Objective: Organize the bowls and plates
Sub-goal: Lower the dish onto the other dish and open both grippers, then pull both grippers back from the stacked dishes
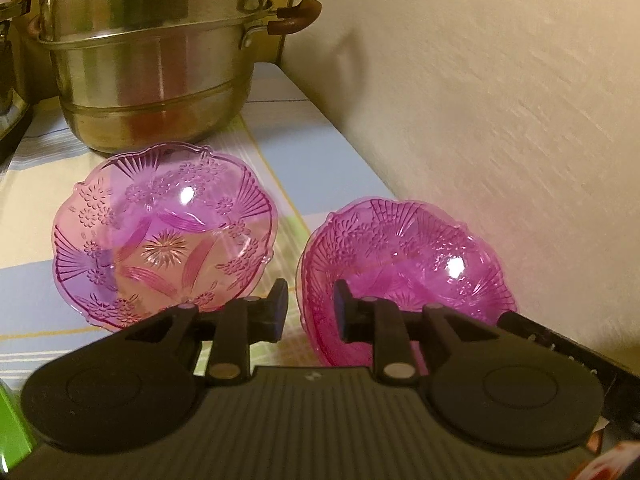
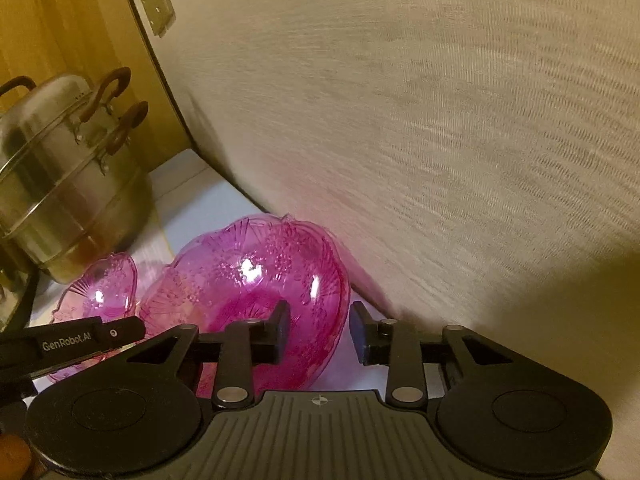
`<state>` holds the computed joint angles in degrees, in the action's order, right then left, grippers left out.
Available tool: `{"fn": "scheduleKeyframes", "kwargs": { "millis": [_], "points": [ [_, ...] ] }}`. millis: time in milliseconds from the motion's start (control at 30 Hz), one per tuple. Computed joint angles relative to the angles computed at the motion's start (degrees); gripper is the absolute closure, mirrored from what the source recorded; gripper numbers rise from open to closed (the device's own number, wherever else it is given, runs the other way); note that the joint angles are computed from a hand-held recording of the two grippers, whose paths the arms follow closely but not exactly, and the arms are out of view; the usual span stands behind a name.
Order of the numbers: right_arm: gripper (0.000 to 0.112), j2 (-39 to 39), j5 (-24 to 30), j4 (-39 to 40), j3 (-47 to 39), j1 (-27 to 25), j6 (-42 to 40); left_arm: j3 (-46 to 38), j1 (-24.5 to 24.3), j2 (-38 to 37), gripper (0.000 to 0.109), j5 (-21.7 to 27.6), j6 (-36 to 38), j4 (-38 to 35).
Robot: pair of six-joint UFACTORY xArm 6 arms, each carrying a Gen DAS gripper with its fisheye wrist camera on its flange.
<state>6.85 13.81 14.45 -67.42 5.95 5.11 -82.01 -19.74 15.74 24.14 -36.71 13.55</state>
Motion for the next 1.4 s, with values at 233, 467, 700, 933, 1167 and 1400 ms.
{"fn": "scheduleKeyframes", "kwargs": {
  "millis": [233,467,700,933,1167,1400],
  "points": [
    [0.079,-0.80,-0.87,-2.02,1.15,0.02,0.76,2.09,0.03,-2.08,0.087,-0.58,-2.49,0.98],
    [0.079,-2.55,-1.48,-4.96,2.90,-0.17,3.32,4.93,-0.35,-5.07,0.087,-0.56,-4.11,1.69],
    [0.079,-6.46,-1.30,-4.15,6.17,0.21,2.85,8.97,-0.97,-9.43,0.086,-0.61,-6.72,3.06],
    [0.070,-11.92,0.39,-0.86,10.16,0.93,0.87,13.60,-1.35,-14.81,0.083,-0.01,-9.22,4.04],
    [0.059,-17.39,5.03,2.71,13.16,1.66,-1.24,18.91,-1.95,-21.10,0.071,2.17,-12.53,6.39],
    [0.058,-21.53,11.32,-0.76,14.03,2.26,-0.07,24.30,-3.49,-28.53,0.052,5.87,-16.81,10.12]
  ]
}}
